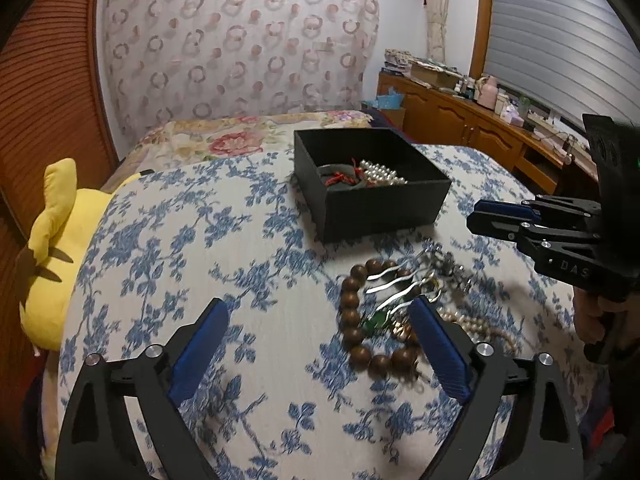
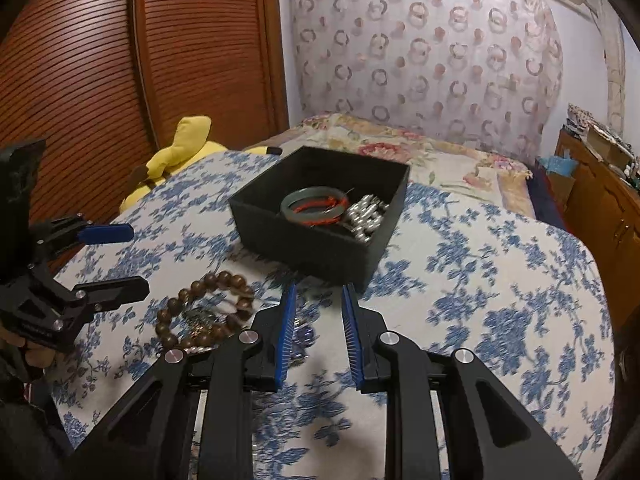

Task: Organize jewelry
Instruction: 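Move both grippers back over the remaining jewelry, then grasp the wooden bead bracelet with the left gripper while the right gripper approaches the purple brooch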

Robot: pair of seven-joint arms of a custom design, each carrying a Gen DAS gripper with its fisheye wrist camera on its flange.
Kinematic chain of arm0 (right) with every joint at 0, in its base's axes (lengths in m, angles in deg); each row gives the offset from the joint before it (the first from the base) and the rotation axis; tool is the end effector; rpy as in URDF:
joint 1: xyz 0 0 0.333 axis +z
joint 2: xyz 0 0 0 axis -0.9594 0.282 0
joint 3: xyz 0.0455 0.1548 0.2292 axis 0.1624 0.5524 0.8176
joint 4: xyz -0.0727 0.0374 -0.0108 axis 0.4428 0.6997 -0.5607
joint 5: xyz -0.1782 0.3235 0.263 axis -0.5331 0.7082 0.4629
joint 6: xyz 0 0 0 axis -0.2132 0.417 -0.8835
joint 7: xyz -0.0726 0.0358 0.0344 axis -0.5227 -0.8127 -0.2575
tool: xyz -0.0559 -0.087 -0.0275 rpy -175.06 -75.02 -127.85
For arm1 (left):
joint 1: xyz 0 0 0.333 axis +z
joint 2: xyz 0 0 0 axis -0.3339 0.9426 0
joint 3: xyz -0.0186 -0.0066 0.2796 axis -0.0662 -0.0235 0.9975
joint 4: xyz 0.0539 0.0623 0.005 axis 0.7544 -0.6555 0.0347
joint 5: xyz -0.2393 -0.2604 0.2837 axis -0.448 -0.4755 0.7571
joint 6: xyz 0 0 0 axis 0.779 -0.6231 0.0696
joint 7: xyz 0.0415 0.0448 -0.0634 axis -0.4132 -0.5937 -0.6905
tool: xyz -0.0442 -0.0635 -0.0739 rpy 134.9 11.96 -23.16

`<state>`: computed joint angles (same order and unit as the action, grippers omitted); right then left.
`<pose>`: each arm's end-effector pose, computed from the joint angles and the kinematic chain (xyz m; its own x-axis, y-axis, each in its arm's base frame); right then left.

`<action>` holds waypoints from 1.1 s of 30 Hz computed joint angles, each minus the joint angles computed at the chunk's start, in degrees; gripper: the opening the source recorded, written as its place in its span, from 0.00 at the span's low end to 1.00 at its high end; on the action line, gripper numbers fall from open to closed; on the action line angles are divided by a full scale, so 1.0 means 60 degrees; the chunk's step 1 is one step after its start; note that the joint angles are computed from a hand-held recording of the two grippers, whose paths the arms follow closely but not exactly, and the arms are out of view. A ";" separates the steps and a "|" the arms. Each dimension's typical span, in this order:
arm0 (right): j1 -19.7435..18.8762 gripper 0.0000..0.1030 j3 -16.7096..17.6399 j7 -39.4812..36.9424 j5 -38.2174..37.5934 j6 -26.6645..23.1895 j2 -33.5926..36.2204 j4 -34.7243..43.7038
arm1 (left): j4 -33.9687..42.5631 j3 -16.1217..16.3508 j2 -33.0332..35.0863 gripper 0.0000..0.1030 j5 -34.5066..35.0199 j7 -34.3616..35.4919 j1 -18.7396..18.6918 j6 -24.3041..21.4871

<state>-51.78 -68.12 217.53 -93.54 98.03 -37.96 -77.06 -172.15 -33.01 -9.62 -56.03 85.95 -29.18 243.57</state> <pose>0.5142 0.3503 0.4214 0.1834 -0.9808 -0.0669 -0.6593 -0.0722 -0.7484 0.5560 -0.0982 0.4151 -0.5761 -0.8160 0.0481 -0.5802 0.3667 -0.7273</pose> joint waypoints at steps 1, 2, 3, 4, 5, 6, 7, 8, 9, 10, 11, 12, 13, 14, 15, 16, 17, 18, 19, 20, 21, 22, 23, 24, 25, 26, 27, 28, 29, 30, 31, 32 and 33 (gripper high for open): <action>0.0025 0.25 0.0003 -0.0138 0.0159 0.0001 0.0065 0.0043 | -0.0040 0.0012 -0.0026 0.87 0.0014 -0.0010 0.0016 -0.0018; 0.0063 0.25 0.0003 -0.0343 0.0383 -0.0009 0.0155 0.0103 | -0.0073 0.0039 -0.0059 0.88 0.0049 -0.0041 0.0047 -0.0091; 0.0109 0.25 0.0010 -0.0547 0.0575 -0.0103 0.0276 0.0208 | -0.0092 0.0058 -0.0072 0.89 0.0048 -0.0037 0.0061 -0.0116; 0.0151 0.25 0.0003 -0.0713 0.0711 -0.0185 0.0375 0.0291 | -0.0110 0.0077 -0.0084 0.90 0.0050 -0.0035 0.0078 -0.0136; 0.0197 0.25 -0.0005 -0.0838 0.0825 -0.0260 0.0459 0.0358 | -0.0125 0.0097 -0.0082 0.90 0.0045 -0.0023 0.0096 -0.0147; 0.0237 0.25 -0.0020 -0.0978 0.0977 -0.0369 0.0558 0.0444 | -0.0133 0.0098 -0.0066 0.90 0.0088 -0.0062 0.0128 -0.0153; 0.0269 0.25 -0.0047 -0.1060 0.1077 -0.0434 0.0605 0.0479 | -0.0126 0.0089 -0.0035 0.90 0.0168 -0.0143 0.0166 -0.0176; 0.0300 0.25 -0.0068 -0.1144 0.1197 -0.0534 0.0671 0.0537 | -0.0105 0.0074 0.0007 0.90 0.0241 -0.0225 0.0195 -0.0194; 0.0323 0.25 -0.0095 -0.1199 0.1278 -0.0584 0.0709 0.0552 | -0.0099 0.0056 0.0030 0.90 0.0322 -0.0310 0.0225 -0.0219; 0.0339 0.25 -0.0114 -0.1336 0.1451 -0.0603 0.0754 0.0565 | -0.0088 0.0050 0.0065 0.90 0.0374 -0.0351 0.0245 -0.0239; 0.0349 0.27 -0.0146 -0.1341 0.1479 -0.0556 0.0739 0.0534 | -0.0091 0.0045 0.0089 0.90 0.0418 -0.0369 0.0261 -0.0256; 0.0355 0.30 -0.0163 -0.1406 0.1584 -0.0560 0.0734 0.0525 | -0.0088 0.0036 0.0108 0.90 0.0445 -0.0379 0.0269 -0.0265; 0.0364 0.30 -0.0173 -0.1468 0.1661 -0.0584 0.0725 0.0520 | -0.0098 0.0032 0.0114 0.90 0.0455 -0.0371 0.0273 -0.0274; 0.0366 0.31 -0.0178 -0.1578 0.1797 -0.0587 0.0722 0.0517 | -0.0100 0.0022 0.0125 0.90 0.0471 -0.0375 0.0274 -0.0287; 0.0367 0.31 -0.0185 -0.1649 0.1901 -0.0577 0.0724 0.0516 | -0.0103 0.0016 0.0130 0.90 0.0472 -0.0375 0.0274 -0.0291; 0.0367 0.31 -0.0187 -0.1743 0.2029 -0.0567 0.0716 0.0507 | -0.0114 0.0015 0.0125 0.90 0.0456 -0.0365 0.0270 -0.0302; 0.0369 0.31 -0.0178 -0.1930 0.2236 -0.0563 0.0737 0.0518 | -0.0117 0.0012 0.0123 0.90 0.0446 -0.0361 0.0266 -0.0308; 0.0378 0.31 -0.0170 -0.2069 0.2397 -0.0577 0.0769 0.0539 | -0.0111 0.0009 0.0130 0.90 0.0436 -0.0360 0.0263 -0.0311; 0.0392 0.31 -0.0168 -0.2126 0.2459 -0.0627 0.0807 0.0578 | -0.0118 0.0012 0.0126 0.90 0.0414 -0.0348 0.0261 -0.0316; 0.0411 0.31 -0.0171 -0.2122 0.2439 -0.0696 0.0841 0.0613 | -0.0115 0.0009 0.0129 0.90 0.0409 -0.0354 0.0261 -0.0318; 0.0429 0.31 -0.0173 -0.2151 0.2446 -0.0774 0.0887 0.0653 | -0.0116 -0.0002 0.0129 0.90 0.0439 -0.0385 0.0270 -0.0314; 0.0432 0.32 -0.0196 -0.2089 0.2407 -0.0703 0.0902 0.0637 | -0.0122 -0.0011 0.0129 0.90 0.0461 -0.0425 0.0276 -0.0316; 0.0437 0.34 -0.0208 -0.2051 0.2429 -0.0712 0.0909 0.0643 | -0.0111 -0.0011 0.0141 0.90 0.0477 -0.0444 0.0281 -0.0325; 0.0432 0.36 -0.0219 -0.2080 0.2491 -0.0707 0.0907 0.0634 | -0.0072 -0.0007 0.0186 0.90 0.0478 -0.0440 0.0283 -0.0325; 0.0421 0.36 -0.0222 -0.2189 0.2610 -0.0679 0.0896 0.0609 | -0.0086 -0.0006 0.0178 0.90 0.0457 -0.0421 0.0282 -0.0314; 0.0411 0.36 -0.0223 -0.2303 0.2714 -0.0647 0.0880 0.0580 | -0.0088 -0.0006 0.0174 0.90 0.0441 -0.0418 0.0281 -0.0320; 0.0384 0.29 -0.0212 -0.2586 0.3031 -0.0507 0.0853 0.0509 | -0.0087 -0.0001 0.0172 0.90 0.0411 -0.0404 0.0277 -0.0331; 0.0365 0.25 -0.0203 -0.2812 0.3280 -0.0403 0.0817 0.0445 | -0.0090 0.0000 0.0171 0.90 0.0387 -0.0382 0.0272 -0.0335; 0.0371 0.25 -0.0208 -0.2811 0.3235 -0.0457 0.0771 0.0421 | -0.0066 0.0000 0.0194 0.90 0.0371 -0.0371 0.0271 -0.0334; 0.0379 0.24 -0.0219 -0.2669 0.3038 -0.0487 0.0727 0.0387 | -0.0052 -0.0007 0.0206 0.90 0.0363 -0.0367 0.0271 -0.0332; 0.0371 0.24 -0.0222 -0.2639 0.2994 -0.0433 0.0658 0.0298 | -0.0053 -0.0020 0.0209 0.90 0.0345 -0.0354 0.0261 -0.0325; 0.0353 0.24 -0.0230 -0.2542 0.2909 -0.0356 0.0585 0.0206 | -0.0046 -0.0027 0.0216 0.90 0.0341 -0.0347 0.0257 -0.0330; 0.0334 0.24 -0.0236 -0.2349 0.2708 -0.0333 0.0516 0.0139 | -0.0029 -0.0027 0.0224 0.90 0.0340 -0.0338 0.0260 -0.0340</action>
<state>-49.77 -69.54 203.44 -77.29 96.04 -34.86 -76.22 -172.33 -33.17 -8.27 -53.98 83.92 -27.62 241.53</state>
